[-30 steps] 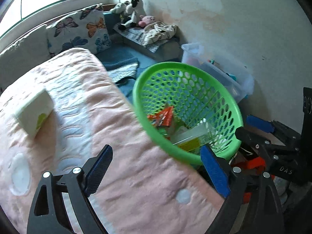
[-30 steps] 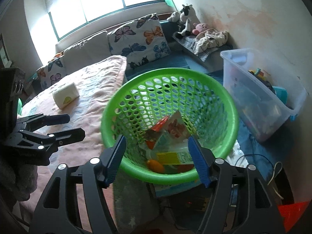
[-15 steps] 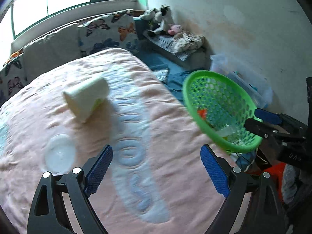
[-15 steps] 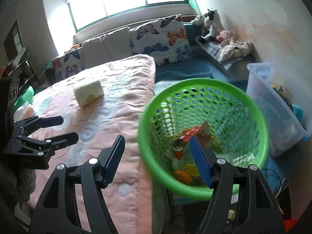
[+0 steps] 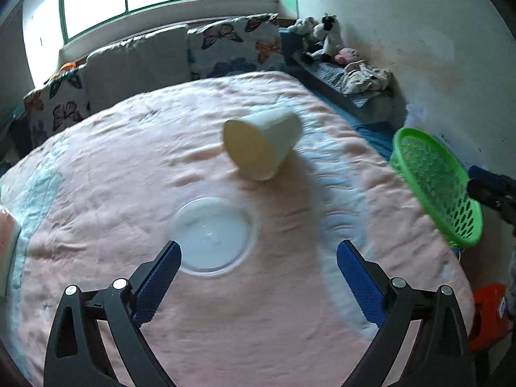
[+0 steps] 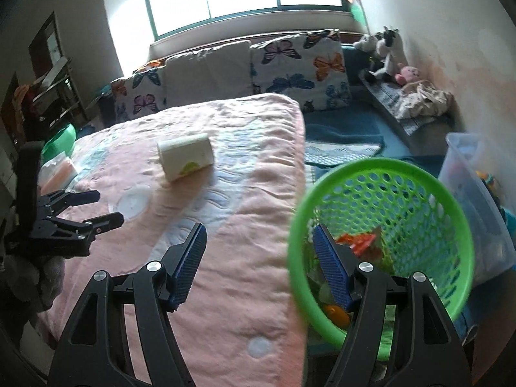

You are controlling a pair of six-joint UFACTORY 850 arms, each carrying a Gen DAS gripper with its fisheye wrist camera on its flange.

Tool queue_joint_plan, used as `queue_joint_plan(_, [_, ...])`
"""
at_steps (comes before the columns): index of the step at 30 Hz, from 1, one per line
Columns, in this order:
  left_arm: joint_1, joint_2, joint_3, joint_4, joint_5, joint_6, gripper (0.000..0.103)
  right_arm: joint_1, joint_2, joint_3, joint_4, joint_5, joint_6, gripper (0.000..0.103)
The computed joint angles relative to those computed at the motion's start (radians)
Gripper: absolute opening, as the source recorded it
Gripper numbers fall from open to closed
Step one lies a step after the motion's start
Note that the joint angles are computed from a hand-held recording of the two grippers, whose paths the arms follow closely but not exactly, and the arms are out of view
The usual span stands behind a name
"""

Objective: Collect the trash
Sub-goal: 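Move both grippers back over the bed toward the clear bowl and paper cup, then grasp the white paper cup with the right gripper while the left grasps the clear bowl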

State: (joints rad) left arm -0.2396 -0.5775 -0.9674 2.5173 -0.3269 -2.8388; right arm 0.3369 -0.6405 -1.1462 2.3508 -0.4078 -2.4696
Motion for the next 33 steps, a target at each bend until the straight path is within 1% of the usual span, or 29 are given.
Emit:
queue_joint_plan(4, [0.043, -0.02, -0.004, 0.093, 0.022, -0.078, 0.094, 0.025, -0.015, -0.031, -0.023, 0.019, 0.014, 0.07])
queue_joint_plan(6, [0.064, -0.033, -0.012, 0.185, 0.042, -0.152, 0.094, 0.038, -0.025, -0.05, -0.041, 0.03, 0.028, 0.07])
queue_joint_plan(9, [0.08, -0.052, -0.027, 0.252, 0.057, -0.201, 0.094, 0.055, -0.039, -0.075, -0.069, 0.044, 0.049, 0.071])
queue_joint_plan(11, [0.082, -0.061, -0.036, 0.224, 0.059, -0.158, 0.094, 0.065, -0.05, -0.093, -0.088, 0.054, 0.068, 0.071])
queue_joint_plan(13, [0.081, -0.068, -0.043, 0.227, 0.059, -0.147, 0.094, 0.075, -0.063, -0.112, -0.113, 0.061, 0.09, 0.071])
queue_joint_plan(15, [0.077, -0.079, -0.057, 0.168, 0.06, -0.079, 0.094, 0.084, -0.074, -0.13, -0.145, 0.067, 0.12, 0.071])
queue_joint_plan(17, [0.079, -0.088, -0.067, 0.148, 0.064, -0.054, 0.094, 0.092, -0.084, -0.146, -0.163, 0.073, 0.135, 0.071])
queue_joint_plan(19, [0.087, -0.096, -0.075, 0.179, 0.073, -0.08, 0.094, 0.1, -0.095, -0.165, -0.189, 0.079, 0.161, 0.071])
queue_joint_plan(20, [0.089, -0.101, -0.081, 0.166, 0.074, -0.069, 0.094, 0.104, -0.1, -0.174, -0.202, 0.084, 0.172, 0.071])
queue_joint_plan(22, [0.098, -0.105, -0.082, 0.225, 0.077, -0.129, 0.094, 0.108, -0.107, -0.186, -0.223, 0.089, 0.191, 0.071])
queue_joint_plan(25, [0.108, -0.113, -0.089, 0.302, 0.085, -0.212, 0.094, 0.11, -0.12, -0.213, -0.3, 0.09, 0.27, 0.071])
queue_joint_plan(28, [0.107, -0.124, -0.1, 0.29, 0.084, -0.196, 0.094, 0.112, -0.135, -0.246, -0.389, 0.088, 0.371, 0.071])
queue_joint_plan(31, [0.102, -0.126, -0.099, 0.283, 0.066, -0.181, 0.094, 0.112, -0.158, -0.294, -0.517, 0.08, 0.522, 0.071])
queue_joint_plan(32, [0.102, -0.126, -0.098, 0.294, 0.062, -0.192, 0.094, 0.113, -0.166, -0.31, -0.548, 0.08, 0.558, 0.071])
queue_joint_plan(33, [0.102, -0.126, -0.097, 0.299, 0.058, -0.196, 0.091, 0.115, -0.17, -0.319, -0.568, 0.08, 0.581, 0.071])
